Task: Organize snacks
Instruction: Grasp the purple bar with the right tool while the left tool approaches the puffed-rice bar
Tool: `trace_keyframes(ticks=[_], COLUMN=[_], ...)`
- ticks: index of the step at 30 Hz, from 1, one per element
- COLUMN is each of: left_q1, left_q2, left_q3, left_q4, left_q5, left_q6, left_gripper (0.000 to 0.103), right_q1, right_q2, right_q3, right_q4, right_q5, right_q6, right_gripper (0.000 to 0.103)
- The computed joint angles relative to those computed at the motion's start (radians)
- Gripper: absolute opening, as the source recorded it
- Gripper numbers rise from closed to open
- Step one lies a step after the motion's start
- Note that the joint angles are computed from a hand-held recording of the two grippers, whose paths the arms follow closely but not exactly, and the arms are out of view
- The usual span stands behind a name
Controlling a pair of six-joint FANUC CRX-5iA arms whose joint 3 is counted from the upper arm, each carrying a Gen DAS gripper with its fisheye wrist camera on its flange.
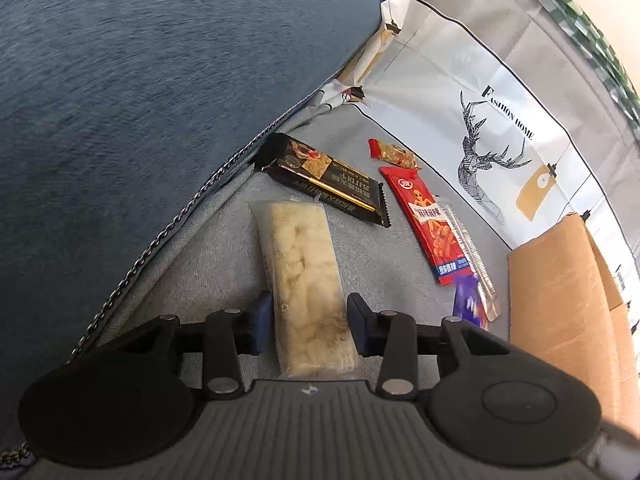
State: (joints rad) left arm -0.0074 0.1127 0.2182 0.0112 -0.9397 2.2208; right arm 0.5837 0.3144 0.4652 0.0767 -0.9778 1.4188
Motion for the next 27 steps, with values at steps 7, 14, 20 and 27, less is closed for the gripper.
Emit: trace_keyframes(ticks=[7, 14, 20, 27], left_q1=[0.031, 0.023, -0.037, -0.045], left_q2=[-0.064, -0.126, -0.15, -0.127], left_q3=[-0.107, -0.2, -0.172, -0.14], left_q4=[0.148, 0.304, 0.174, 0.135], left_q5=[0.092, 0.11, 0.055, -0.009], left_q6=[-0.138, -0.287, -0.196, -0.16], left_gripper=[0.043, 0.041, 0.041, 0.039], right_q1=[0.033, 0.035, 0.032, 0.009], right_q2=[-0.133, -0.232, -0.254, -0.236], right_q3=[-0.18, -0.309, -0.329, -0.298], right_q4=[0.009, -0.003, -0.003, -0.051], right_q5=[0.032, 0.066, 0.054, 0.034], right_q6=[0.002, -0.002, -0.001, 0.011], right_gripper=[0.025, 0.025, 0.026, 0.026])
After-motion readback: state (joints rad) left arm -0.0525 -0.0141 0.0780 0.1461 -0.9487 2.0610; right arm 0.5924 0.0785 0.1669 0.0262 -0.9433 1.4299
